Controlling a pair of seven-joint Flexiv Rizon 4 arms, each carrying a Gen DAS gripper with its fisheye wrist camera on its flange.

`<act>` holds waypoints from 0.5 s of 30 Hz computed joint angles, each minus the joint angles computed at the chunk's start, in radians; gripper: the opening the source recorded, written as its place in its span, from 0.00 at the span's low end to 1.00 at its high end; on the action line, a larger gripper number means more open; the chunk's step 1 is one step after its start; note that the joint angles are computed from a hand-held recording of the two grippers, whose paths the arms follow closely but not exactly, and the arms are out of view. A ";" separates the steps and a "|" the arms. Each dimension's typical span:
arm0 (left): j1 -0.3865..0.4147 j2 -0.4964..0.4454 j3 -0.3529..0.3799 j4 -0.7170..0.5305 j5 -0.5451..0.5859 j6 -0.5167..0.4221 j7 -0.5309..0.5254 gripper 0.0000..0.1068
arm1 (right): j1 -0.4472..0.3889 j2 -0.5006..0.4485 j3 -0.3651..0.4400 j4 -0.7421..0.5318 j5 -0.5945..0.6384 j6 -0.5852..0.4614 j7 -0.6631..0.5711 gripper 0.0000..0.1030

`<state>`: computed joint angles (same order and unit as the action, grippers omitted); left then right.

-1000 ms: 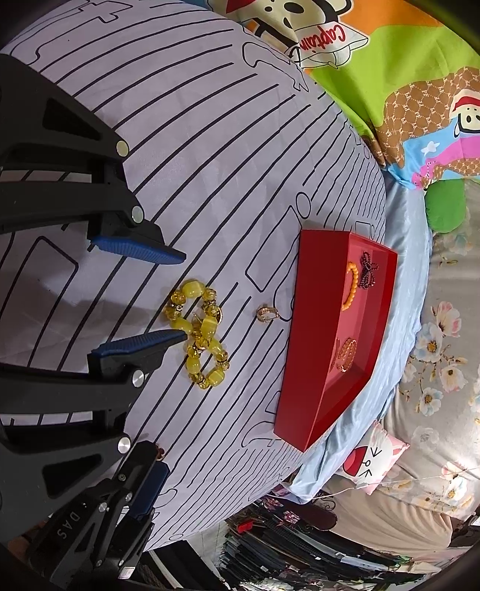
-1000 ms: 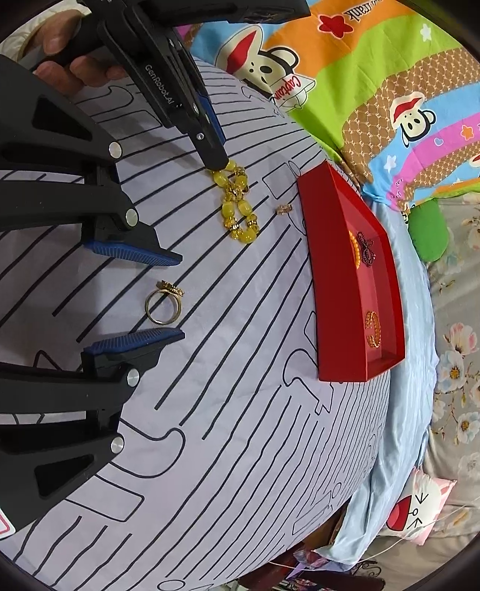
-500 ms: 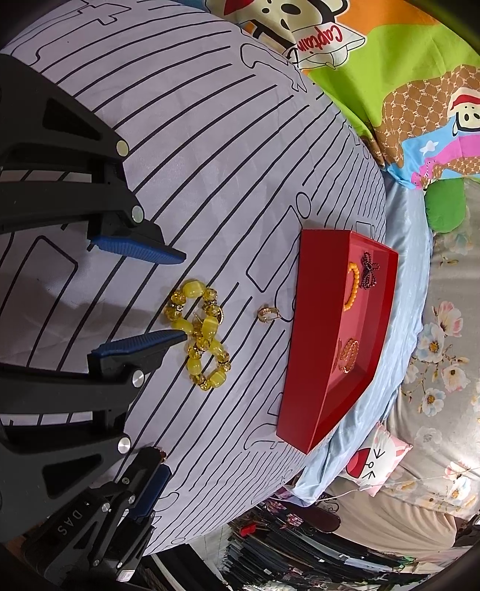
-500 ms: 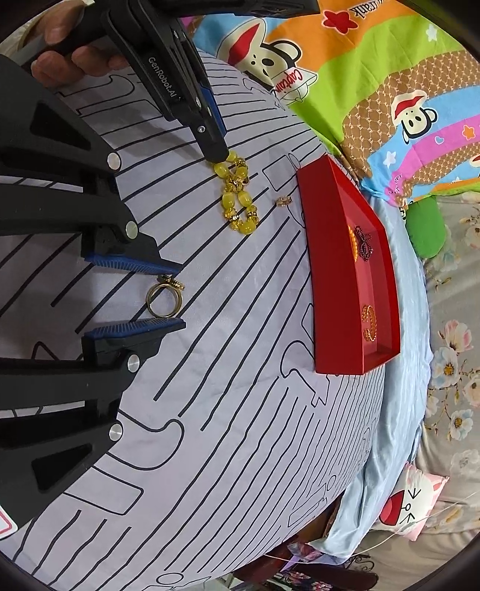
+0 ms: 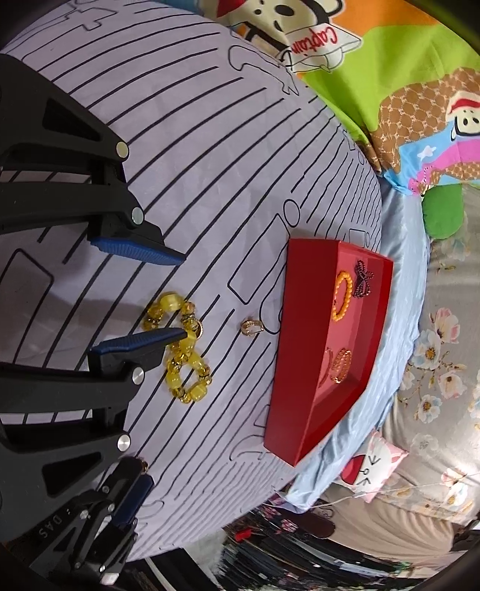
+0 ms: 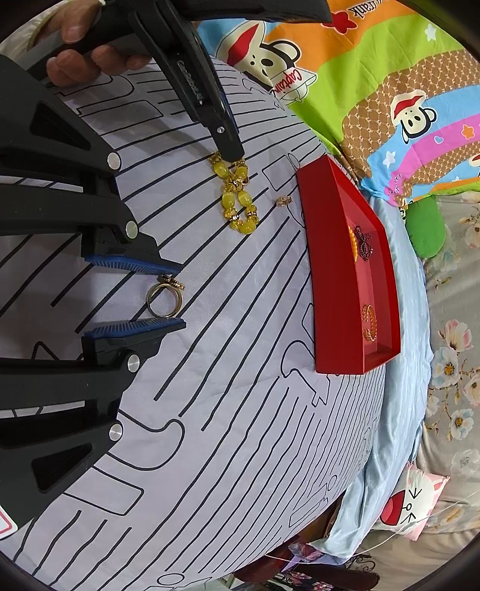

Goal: Organize jewelry
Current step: 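Grasp the yellow glass bead bracelet with the left tool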

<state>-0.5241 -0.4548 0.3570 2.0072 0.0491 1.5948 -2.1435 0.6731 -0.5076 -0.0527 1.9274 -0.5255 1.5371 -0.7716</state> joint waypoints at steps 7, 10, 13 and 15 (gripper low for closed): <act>0.068 -0.006 -0.082 -0.022 -0.004 -0.015 0.055 0.16 | 0.001 0.000 -0.001 0.000 0.001 0.000 -0.001 0.22; 0.116 -0.005 -0.144 -0.010 -0.023 0.008 0.091 0.11 | 0.001 0.000 -0.001 0.000 0.002 0.000 -0.002 0.22; 0.148 -0.002 -0.190 0.005 -0.053 0.031 0.129 0.09 | 0.002 0.000 -0.001 0.000 0.002 0.001 -0.002 0.22; 0.147 -0.001 -0.198 0.014 -0.072 0.043 0.143 0.09 | 0.002 -0.001 -0.002 0.000 0.003 0.001 -0.002 0.22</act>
